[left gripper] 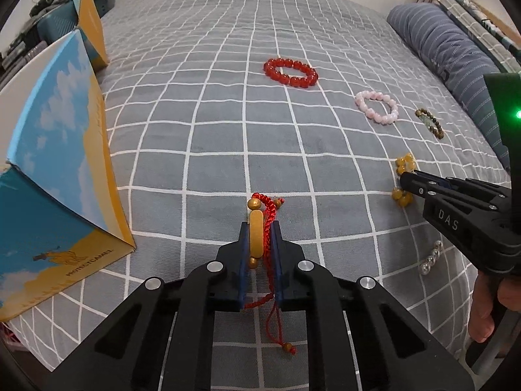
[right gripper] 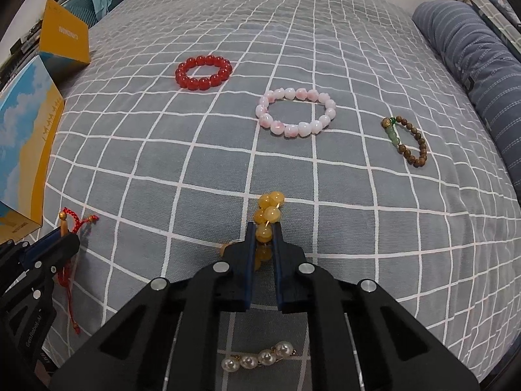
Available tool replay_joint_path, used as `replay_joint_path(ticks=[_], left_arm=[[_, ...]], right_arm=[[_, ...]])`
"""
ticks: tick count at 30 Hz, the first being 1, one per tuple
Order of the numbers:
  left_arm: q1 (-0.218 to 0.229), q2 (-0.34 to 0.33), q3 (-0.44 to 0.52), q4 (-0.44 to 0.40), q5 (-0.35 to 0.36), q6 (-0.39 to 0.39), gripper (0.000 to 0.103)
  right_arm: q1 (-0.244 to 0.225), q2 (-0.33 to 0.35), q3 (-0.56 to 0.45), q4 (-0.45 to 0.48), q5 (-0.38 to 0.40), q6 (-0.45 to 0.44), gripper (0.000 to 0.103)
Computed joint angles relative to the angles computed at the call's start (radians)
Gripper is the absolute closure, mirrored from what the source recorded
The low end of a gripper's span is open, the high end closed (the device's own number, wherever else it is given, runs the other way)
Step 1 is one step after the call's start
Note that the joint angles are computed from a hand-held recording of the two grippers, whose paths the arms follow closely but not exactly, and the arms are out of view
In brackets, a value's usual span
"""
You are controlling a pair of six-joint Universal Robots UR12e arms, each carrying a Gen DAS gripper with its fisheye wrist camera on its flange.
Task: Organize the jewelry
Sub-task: 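Grasp the second red cord bracelet with the left tool while the right tool grasps the yellow amber beads, then carry the red cord bracelet and amber beads over the cardboard box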
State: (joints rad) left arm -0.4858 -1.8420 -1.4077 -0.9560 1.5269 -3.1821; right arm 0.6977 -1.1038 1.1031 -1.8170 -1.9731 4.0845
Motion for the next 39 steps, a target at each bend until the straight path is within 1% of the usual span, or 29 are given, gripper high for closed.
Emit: replay_joint_path(ticks=[12, 16, 22, 32, 37, 39], left_arm=[[0.002, 0.016, -0.004, 0.032, 0.008, 0.006, 0.091], [0.0, 0.022, -0.009, 0.057, 0.033, 0.004, 0.091], [0.007, 0.03, -0.006, 0.063, 0.023, -0.002, 0.091], [0.013, 0.031, 0.018, 0.076, 0.033, -0.007, 0.091], [0.016, 0.033, 0.028, 0.084, 0.046, -0.01, 0.091], [0.016, 0.032, 0.033, 0.085, 0.059, -0.01, 0.091]], right_arm=[[0.011, -0.006, -0.007, -0.017, -0.037, 0.01, 0.094], [0.015, -0.008, -0.007, -0.026, -0.051, 0.013, 0.094], [0.019, -0.013, -0.005, -0.042, -0.072, 0.02, 0.094], [0.032, -0.013, -0.024, -0.046, -0.125, 0.025, 0.094], [0.035, -0.005, -0.049, -0.035, -0.16, 0.036, 0.094], [0.041, 0.011, -0.084, 0.003, -0.199, 0.04, 0.094]])
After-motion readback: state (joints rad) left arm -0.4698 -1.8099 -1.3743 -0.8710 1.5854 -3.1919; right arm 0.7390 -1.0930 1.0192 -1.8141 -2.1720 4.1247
